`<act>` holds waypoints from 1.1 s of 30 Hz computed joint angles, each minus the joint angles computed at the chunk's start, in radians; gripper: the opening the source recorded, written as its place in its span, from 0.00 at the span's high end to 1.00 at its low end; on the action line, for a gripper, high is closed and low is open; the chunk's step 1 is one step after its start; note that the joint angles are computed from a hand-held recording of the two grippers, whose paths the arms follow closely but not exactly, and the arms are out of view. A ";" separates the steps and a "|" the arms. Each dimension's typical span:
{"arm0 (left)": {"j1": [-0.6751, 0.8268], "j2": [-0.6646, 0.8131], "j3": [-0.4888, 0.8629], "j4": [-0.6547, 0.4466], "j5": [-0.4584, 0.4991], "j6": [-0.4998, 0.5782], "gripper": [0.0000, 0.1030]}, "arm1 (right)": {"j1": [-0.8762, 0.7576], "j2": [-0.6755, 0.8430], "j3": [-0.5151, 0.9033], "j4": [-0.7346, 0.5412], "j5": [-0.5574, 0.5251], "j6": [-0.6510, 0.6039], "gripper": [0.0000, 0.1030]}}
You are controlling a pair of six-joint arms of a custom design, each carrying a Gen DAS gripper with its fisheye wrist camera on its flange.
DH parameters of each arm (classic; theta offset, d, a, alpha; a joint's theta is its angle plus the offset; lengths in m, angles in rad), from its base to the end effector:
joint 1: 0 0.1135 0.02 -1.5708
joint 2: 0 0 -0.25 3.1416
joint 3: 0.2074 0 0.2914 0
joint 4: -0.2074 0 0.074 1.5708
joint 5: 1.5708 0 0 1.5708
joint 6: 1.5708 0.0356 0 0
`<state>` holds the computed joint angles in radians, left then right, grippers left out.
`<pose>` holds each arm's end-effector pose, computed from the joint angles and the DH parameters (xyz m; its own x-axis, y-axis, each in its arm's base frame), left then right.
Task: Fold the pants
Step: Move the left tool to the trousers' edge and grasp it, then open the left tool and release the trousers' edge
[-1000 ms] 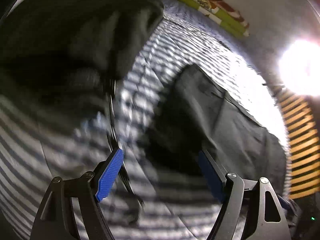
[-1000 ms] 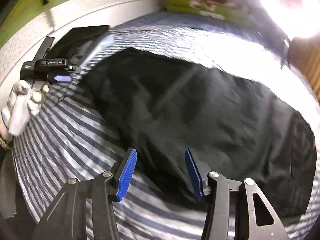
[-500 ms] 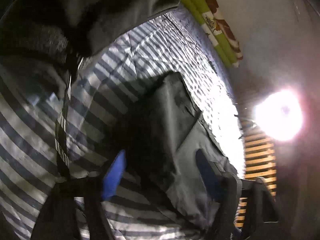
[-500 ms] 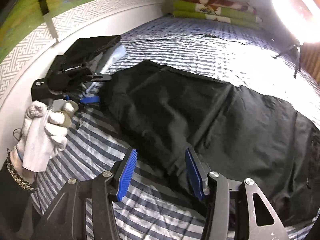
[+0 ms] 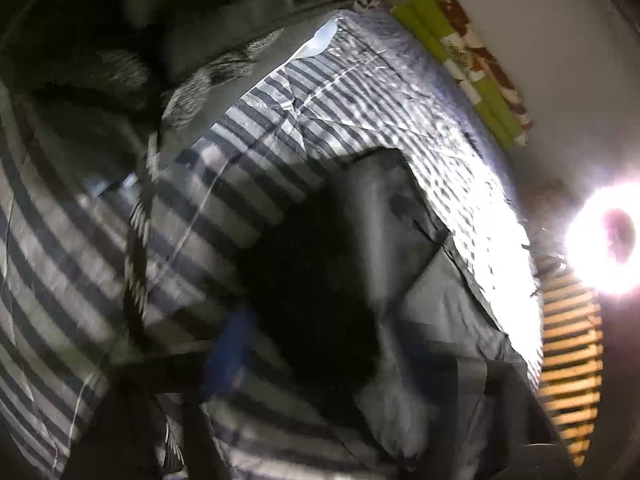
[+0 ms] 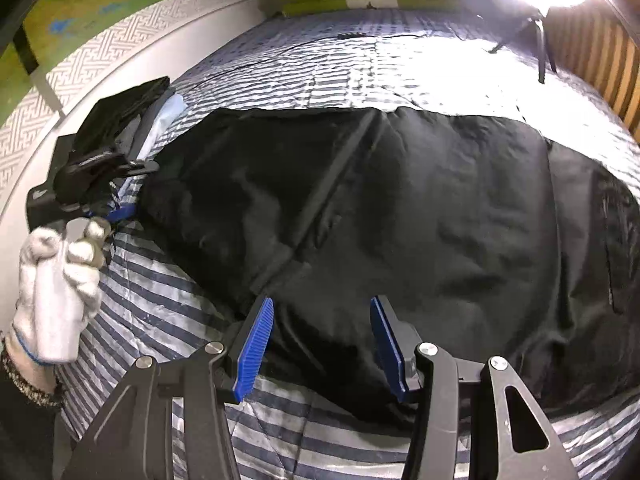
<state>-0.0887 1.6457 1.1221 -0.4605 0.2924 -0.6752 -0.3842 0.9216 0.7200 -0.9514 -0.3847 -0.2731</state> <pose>0.3731 -0.0435 0.1822 -0.7999 -0.5297 -0.2821 -0.3282 0.7796 -0.5334 0.1938 -0.0640 0.2165 -0.8716 0.0827 -0.4832 -0.0299 0.9748 0.2209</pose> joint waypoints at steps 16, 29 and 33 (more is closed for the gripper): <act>-0.406 0.005 0.285 -0.049 -0.185 0.089 0.94 | -0.664 0.268 0.202 -0.140 -0.221 -0.353 0.55; -0.950 0.756 1.077 -0.315 -0.224 0.160 0.82 | -0.971 0.741 0.588 -0.327 -0.383 -0.510 0.55; -0.941 0.680 0.964 -0.238 -0.147 0.168 0.45 | -0.972 0.841 0.669 -0.395 -0.414 -0.508 0.54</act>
<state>-1.0298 2.3260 2.0856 -0.6985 0.1450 -0.5076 -1.3557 1.7621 1.3895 -1.3465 -0.7988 -0.7807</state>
